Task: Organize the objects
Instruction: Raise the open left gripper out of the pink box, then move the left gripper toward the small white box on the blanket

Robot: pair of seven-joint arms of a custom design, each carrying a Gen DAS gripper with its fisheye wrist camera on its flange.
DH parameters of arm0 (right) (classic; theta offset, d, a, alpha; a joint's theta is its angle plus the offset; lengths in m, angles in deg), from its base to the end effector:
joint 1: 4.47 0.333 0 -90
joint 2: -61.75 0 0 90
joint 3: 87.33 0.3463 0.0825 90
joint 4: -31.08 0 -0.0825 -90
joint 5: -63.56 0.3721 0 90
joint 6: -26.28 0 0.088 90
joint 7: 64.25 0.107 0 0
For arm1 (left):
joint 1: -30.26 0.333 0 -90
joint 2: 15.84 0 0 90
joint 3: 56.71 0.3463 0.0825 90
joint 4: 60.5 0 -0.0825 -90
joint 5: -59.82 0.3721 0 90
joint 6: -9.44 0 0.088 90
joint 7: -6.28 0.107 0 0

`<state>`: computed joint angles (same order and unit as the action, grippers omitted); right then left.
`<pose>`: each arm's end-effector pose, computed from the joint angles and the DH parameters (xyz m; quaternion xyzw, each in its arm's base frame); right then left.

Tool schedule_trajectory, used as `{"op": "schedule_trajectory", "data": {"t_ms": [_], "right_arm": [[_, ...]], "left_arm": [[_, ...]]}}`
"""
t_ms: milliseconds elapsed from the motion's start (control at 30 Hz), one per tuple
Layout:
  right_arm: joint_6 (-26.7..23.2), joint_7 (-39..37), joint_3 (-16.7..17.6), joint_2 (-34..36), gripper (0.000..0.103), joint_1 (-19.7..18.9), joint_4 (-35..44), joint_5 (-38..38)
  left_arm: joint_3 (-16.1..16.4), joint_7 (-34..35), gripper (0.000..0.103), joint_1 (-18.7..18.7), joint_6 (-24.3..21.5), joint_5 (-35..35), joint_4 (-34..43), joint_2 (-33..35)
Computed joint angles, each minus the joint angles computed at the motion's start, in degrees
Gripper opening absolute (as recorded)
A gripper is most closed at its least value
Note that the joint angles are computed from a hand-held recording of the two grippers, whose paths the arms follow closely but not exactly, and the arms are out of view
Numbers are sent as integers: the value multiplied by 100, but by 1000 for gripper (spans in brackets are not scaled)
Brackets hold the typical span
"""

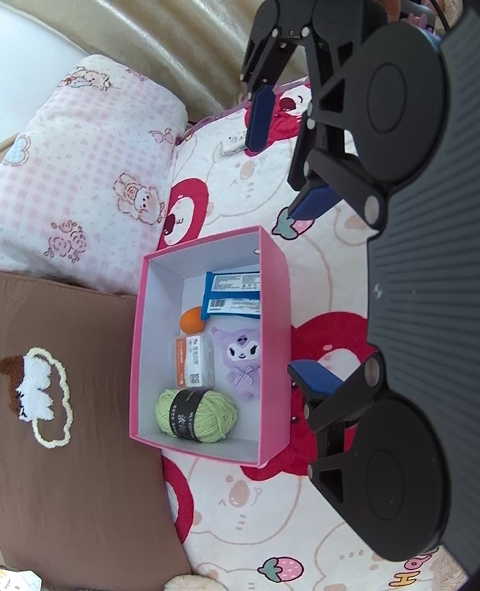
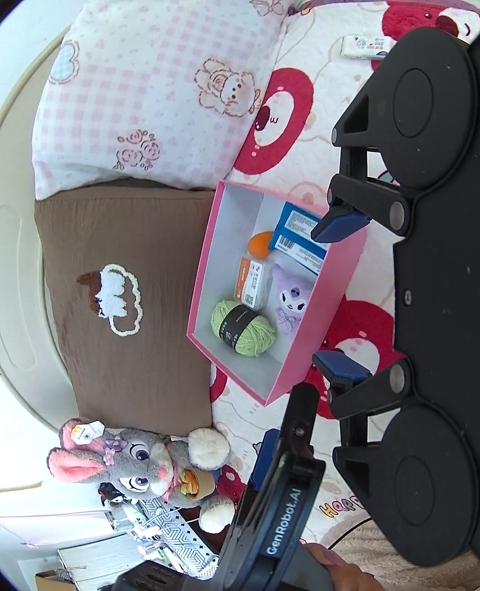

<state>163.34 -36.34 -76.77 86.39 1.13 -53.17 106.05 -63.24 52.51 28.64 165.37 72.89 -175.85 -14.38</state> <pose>0.7026 0.1818 0.5248 -0.8629 0.3021 -0.0820 0.3968 0.5888 -0.0920 0.5547 -0.7954 0.5006 -0.2894 0.1815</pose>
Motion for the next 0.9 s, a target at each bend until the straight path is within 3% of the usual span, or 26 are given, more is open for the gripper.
{"op": "schedule_trajectory", "data": {"t_ms": [233,567,667,900], "right_arm": [[34,-436,-10,-203,92,-181,-319,243],[213,-665,-173,-252,92,-294,-486,373],[80,-1092,-56,-271,92,-560,-550,877],[-50,-1339,-294,-360,92,-664,-645,1049]], "left_arm": [[-69,290,92,-92,-42,-539,24,182],[-147,337,97,-280,-98,-786,275,536],[-199,519,97,-300,-155,-1135,373,702],[-162,510,97,-474,-262,-949,689,896]]}}
